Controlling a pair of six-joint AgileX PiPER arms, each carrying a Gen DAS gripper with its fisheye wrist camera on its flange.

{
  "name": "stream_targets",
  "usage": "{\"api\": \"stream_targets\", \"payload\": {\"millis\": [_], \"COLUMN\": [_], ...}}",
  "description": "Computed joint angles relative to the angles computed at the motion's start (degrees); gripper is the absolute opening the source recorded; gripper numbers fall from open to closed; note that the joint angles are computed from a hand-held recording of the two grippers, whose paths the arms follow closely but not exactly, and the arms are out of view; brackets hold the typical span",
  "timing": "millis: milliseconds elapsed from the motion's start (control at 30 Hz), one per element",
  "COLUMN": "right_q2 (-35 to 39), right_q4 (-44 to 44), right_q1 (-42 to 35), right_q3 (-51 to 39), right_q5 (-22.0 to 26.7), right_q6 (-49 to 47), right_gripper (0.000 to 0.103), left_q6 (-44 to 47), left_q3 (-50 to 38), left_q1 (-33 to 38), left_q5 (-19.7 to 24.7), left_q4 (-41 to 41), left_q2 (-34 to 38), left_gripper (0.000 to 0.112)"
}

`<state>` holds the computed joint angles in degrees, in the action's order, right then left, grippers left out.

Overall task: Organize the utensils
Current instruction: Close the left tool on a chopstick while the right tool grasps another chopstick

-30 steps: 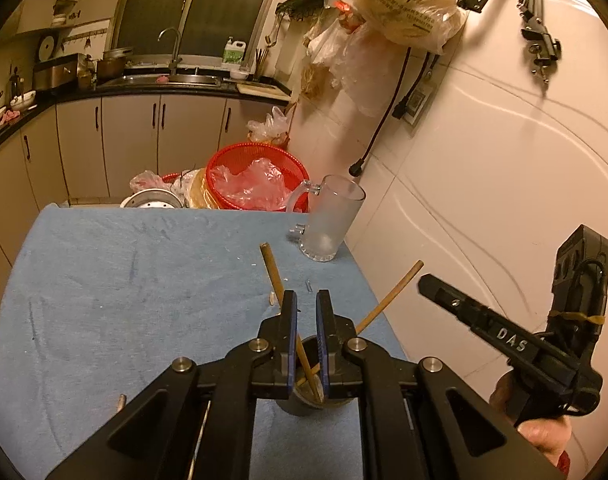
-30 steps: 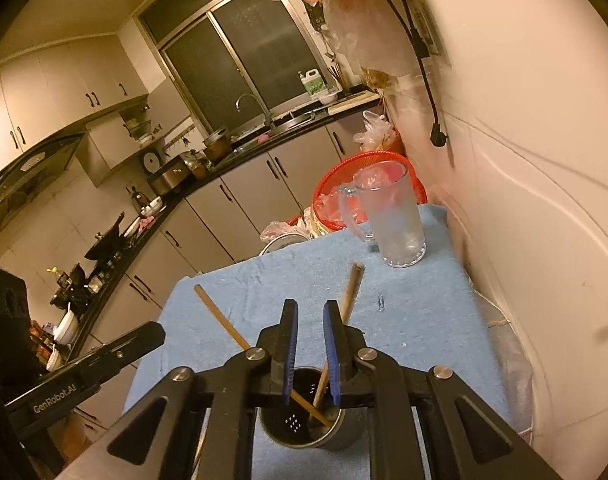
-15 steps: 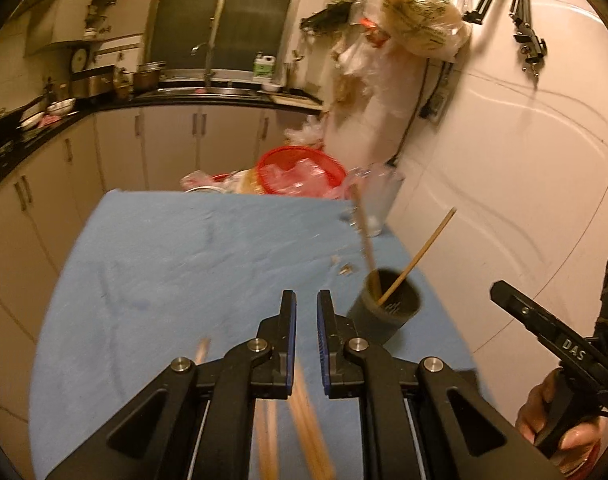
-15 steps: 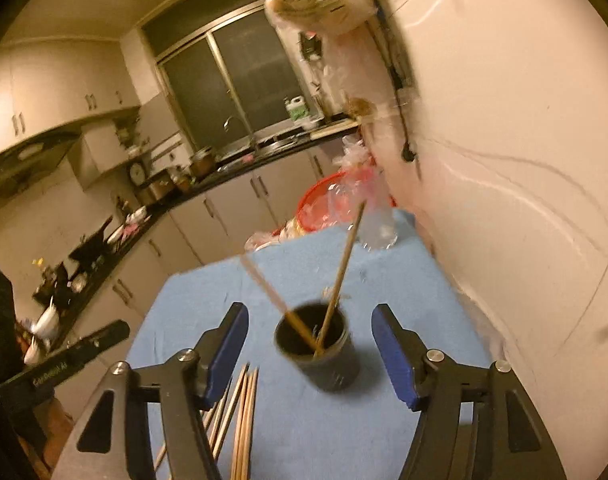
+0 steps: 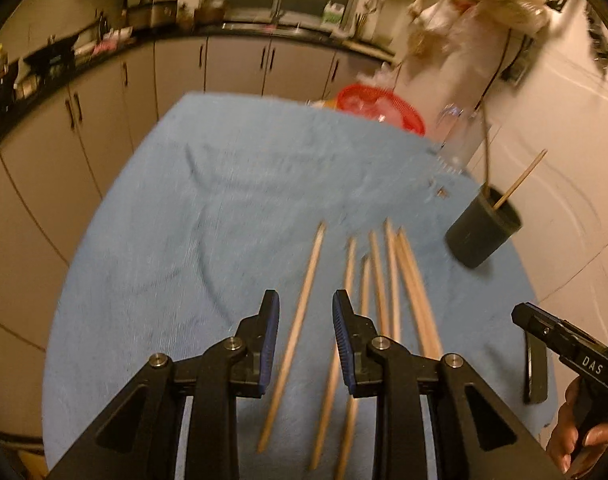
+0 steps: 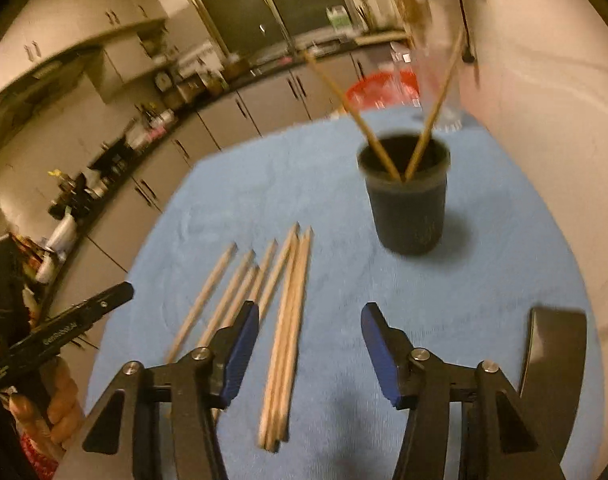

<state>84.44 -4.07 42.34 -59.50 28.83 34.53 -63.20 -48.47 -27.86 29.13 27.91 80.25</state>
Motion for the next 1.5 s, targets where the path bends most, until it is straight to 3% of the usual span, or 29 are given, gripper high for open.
{"api": "stream_targets", "payload": {"millis": [67, 233, 367, 600, 700, 900, 1033, 1200, 1500], "right_q2": [1.2, 1.5, 0.7, 1.1, 3.4, 12.7, 22.5, 35.1, 41.2], "right_q4": [2.1, 2.8, 4.7, 8.6, 8.8, 11.4, 7.4, 6.0, 8.8], "right_q1": [0.1, 0.4, -0.7, -4.0, -4.8, -4.4, -3.2, -2.8, -3.4], "right_q3": [-0.1, 0.1, 0.3, -0.8, -3.5, -14.4, -27.1, -43.6, -50.9], "right_q5": [0.6, 1.4, 1.6, 3.0, 3.9, 7.6, 13.6, 23.1, 26.4], "right_q6": [-1.3, -2.0, -3.9, -7.6, -8.2, -11.9, -9.3, -8.7, -9.1], "right_gripper": [0.040, 0.040, 0.040, 0.040, 0.038, 0.028, 0.025, 0.019, 0.018], "left_q6": [3.2, 16.3, 27.6, 25.3, 22.8, 15.9, 16.5, 19.2, 23.7], "left_q3": [0.4, -3.9, -13.6, -33.4, -37.5, -29.9, -20.4, -15.5, -8.4], "left_q1": [1.2, 4.4, 7.0, 5.6, 5.2, 5.8, 10.0, 11.4, 14.1], "left_q5": [-0.9, -2.1, 1.3, 13.0, 16.7, 14.5, 8.3, 3.6, -5.6], "left_q4": [-3.5, -15.1, -23.6, -17.0, -14.8, -8.7, -11.3, -14.1, -18.0], "left_q2": [1.1, 7.8, 16.0, 31.0, 35.1, 30.6, 24.5, 21.5, 18.1], "left_gripper": [0.028, 0.028, 0.028, 0.027, 0.016, 0.011, 0.008, 0.008, 0.008]}}
